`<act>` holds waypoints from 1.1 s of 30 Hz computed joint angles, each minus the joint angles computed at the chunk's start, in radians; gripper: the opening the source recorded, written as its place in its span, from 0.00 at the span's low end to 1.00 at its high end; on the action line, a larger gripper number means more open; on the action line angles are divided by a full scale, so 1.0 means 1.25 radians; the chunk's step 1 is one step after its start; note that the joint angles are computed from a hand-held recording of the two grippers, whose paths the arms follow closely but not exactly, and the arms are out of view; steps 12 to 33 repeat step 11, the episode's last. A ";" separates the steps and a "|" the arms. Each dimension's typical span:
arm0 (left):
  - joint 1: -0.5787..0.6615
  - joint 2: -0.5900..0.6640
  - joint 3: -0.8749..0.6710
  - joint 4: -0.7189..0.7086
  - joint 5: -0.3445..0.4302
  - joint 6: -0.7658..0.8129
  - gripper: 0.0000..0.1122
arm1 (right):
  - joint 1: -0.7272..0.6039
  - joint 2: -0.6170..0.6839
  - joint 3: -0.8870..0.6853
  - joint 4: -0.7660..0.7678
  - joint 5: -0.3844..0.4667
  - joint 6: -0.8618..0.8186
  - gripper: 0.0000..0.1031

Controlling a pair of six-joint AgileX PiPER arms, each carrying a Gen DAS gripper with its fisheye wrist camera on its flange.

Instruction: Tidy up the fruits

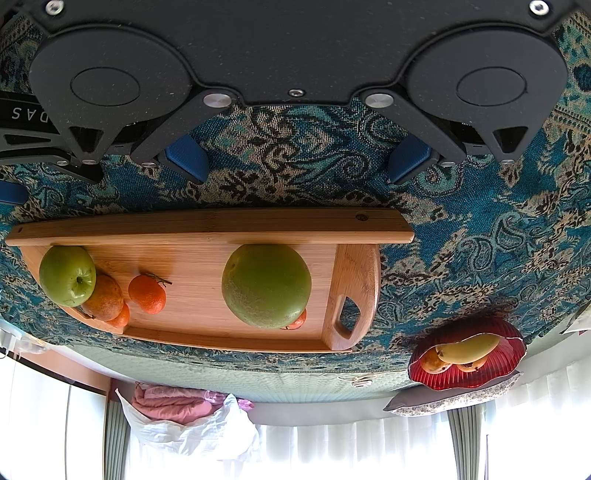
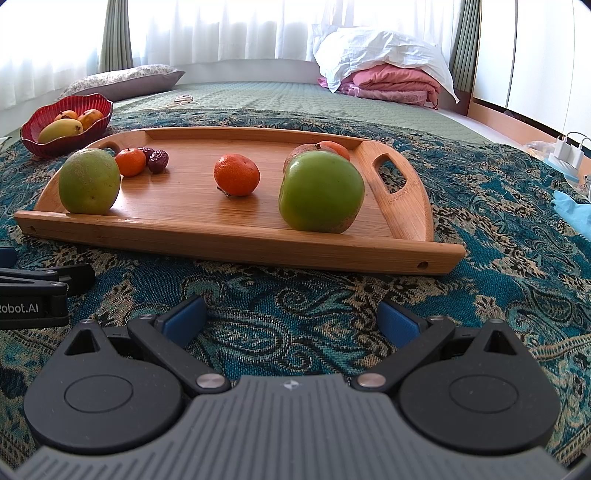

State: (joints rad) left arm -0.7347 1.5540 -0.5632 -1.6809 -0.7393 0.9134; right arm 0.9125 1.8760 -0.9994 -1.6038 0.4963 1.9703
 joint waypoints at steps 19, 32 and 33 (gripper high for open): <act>-0.001 0.000 -0.001 0.002 -0.003 -0.001 0.92 | -0.001 -0.001 0.004 -0.012 -0.001 0.012 1.00; -0.001 0.000 -0.001 0.002 -0.003 -0.001 0.92 | -0.001 -0.001 0.004 -0.012 -0.001 0.012 1.00; -0.001 0.000 -0.001 0.002 -0.003 -0.001 0.92 | -0.001 -0.001 0.004 -0.012 -0.001 0.012 1.00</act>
